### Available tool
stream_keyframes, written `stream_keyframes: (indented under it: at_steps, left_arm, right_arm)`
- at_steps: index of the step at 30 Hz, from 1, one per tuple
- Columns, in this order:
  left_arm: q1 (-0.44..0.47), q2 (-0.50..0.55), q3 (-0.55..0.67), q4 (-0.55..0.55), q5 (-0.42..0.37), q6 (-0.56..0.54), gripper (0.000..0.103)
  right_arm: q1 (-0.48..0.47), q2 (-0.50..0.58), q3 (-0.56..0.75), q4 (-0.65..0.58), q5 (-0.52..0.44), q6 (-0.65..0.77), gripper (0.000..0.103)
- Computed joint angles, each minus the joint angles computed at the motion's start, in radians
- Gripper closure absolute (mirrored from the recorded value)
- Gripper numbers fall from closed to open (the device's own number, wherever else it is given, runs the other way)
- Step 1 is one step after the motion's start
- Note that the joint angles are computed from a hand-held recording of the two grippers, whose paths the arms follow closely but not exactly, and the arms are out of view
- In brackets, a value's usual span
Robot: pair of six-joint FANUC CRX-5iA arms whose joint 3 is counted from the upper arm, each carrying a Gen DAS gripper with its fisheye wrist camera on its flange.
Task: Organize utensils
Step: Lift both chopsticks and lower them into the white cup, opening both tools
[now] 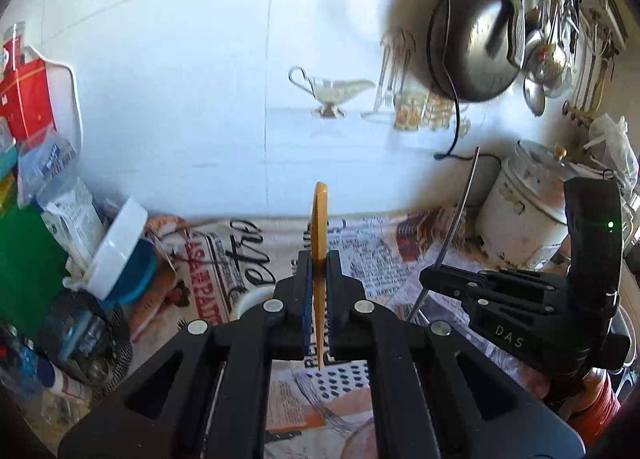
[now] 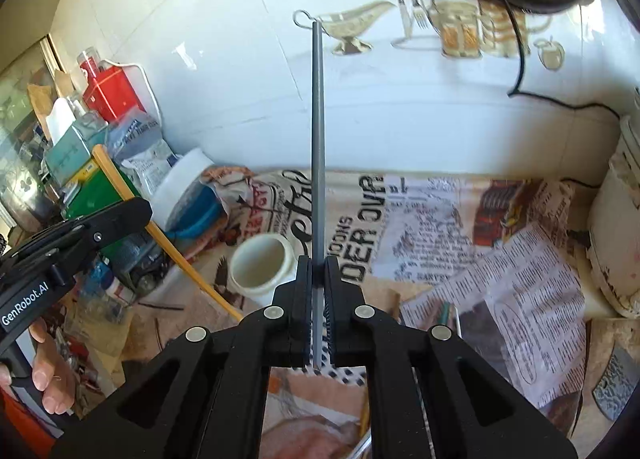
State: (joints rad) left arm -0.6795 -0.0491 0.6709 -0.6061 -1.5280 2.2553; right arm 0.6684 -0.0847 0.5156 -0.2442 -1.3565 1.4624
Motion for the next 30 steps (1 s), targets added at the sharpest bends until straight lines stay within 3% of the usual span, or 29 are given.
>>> stream_keyframes:
  at_steps: [7, 16, 23, 30]
  left_arm:
    - [0.075, -0.048, -0.019, 0.013, 0.061, -0.068, 0.099]
    - [0.253, -0.091, -0.124, 0.165, 0.157, -0.146, 0.099]
    - [0.372, -0.115, -0.252, 0.31, 0.219, -0.188, 0.099]
    - [0.443, -0.122, -0.336, 0.412, 0.232, -0.226, 0.099]
  right_arm:
    - [0.089, 0.027, 0.033, 0.079, 0.077, -0.063, 0.098]
    - [0.157, 0.094, 0.052, 0.156, 0.149, -0.149, 0.098]
    - [0.187, 0.146, 0.034, 0.188, 0.159, -0.195, 0.098]
    - [0.208, 0.192, 0.022, 0.198, 0.099, -0.207, 0.098]
